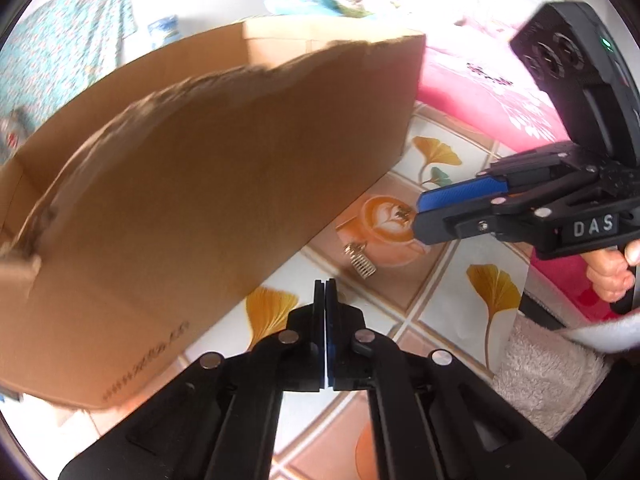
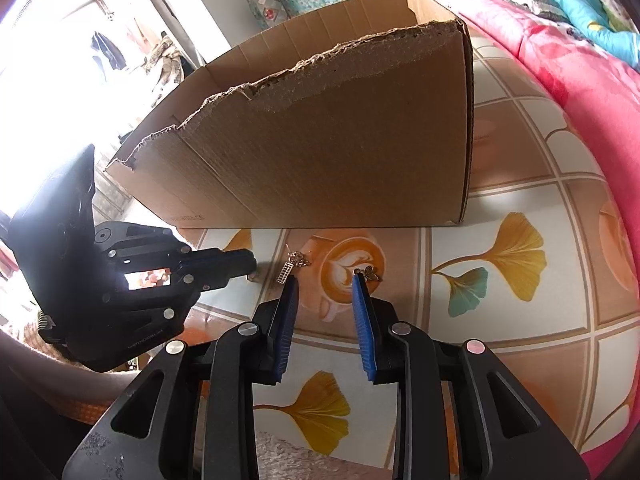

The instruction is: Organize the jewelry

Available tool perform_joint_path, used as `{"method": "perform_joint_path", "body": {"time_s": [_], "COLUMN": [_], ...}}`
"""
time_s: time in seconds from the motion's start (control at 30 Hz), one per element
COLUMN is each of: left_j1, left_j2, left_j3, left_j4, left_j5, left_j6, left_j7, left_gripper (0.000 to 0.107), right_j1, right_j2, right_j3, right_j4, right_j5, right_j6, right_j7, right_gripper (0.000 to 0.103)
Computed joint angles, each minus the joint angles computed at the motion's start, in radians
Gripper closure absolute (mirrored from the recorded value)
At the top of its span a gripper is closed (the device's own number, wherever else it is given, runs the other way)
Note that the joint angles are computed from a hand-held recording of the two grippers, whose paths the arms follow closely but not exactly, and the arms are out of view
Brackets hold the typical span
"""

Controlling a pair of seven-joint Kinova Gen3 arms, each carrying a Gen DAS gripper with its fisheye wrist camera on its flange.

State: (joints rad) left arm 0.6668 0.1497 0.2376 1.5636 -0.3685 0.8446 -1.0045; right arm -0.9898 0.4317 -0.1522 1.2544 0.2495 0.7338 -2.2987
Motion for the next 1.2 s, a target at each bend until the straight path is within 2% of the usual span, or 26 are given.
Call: {"method": "perform_joint_path", "body": {"time_s": [0.3,0.47,0.53,0.57,0.6,0.67,0.87,1.0,1.2], "left_j1": [-0.012,-0.061,-0.075,-0.083,-0.073,-0.056,-0.002,-0.016,0.006], "left_j2": [-0.052,-0.083,-0.086,-0.088,-0.078,-0.067,-0.011,-0.019,-0.006], "left_j3": [0.004,0.018,0.022,0.031,0.031,0.037,0.036,0.027,0.004], "left_j4": [0.049,0.073,0.075,0.075,0.065,0.055,-0.011,-0.014,-0.023], "left_j5": [-0.008,0.071,0.096,0.100,0.088,0.047,-0.032,0.045,0.041], "left_j6": [-0.018,-0.050,-0.057,-0.055,-0.050,-0.038,0.065,0.048,0.046], "left_j7": [0.107,0.050,0.021,0.008,0.008,0.014,-0.029,-0.078,0.001], "left_gripper": [0.107,0.106,0.100,0.092,0.084,0.078,0.078,0.078,0.078], "right_j1": [-0.018,-0.011,-0.010,-0.011,-0.011,-0.010,-0.010,-0.003,0.009], "right_j2": [-0.001,0.000,0.005,0.007,0.008,0.009,0.005,-0.001,-0.007], "right_j3": [-0.001,-0.005,-0.007,-0.007,-0.007,-0.007,-0.002,-0.004,-0.011], "right_j4": [-0.022,-0.023,-0.031,-0.032,-0.034,-0.036,-0.033,-0.023,-0.013], "right_j5": [0.018,0.005,0.001,0.000,-0.001,-0.005,-0.008,-0.012,-0.023], "right_j6": [0.026,0.027,0.031,0.030,0.030,0.031,0.032,0.028,0.019], "right_j7": [0.017,0.017,0.021,0.023,0.025,0.030,0.028,0.024,0.040], "right_gripper": [0.076,0.075,0.075,0.075,0.075,0.075,0.075,0.075,0.075]}}
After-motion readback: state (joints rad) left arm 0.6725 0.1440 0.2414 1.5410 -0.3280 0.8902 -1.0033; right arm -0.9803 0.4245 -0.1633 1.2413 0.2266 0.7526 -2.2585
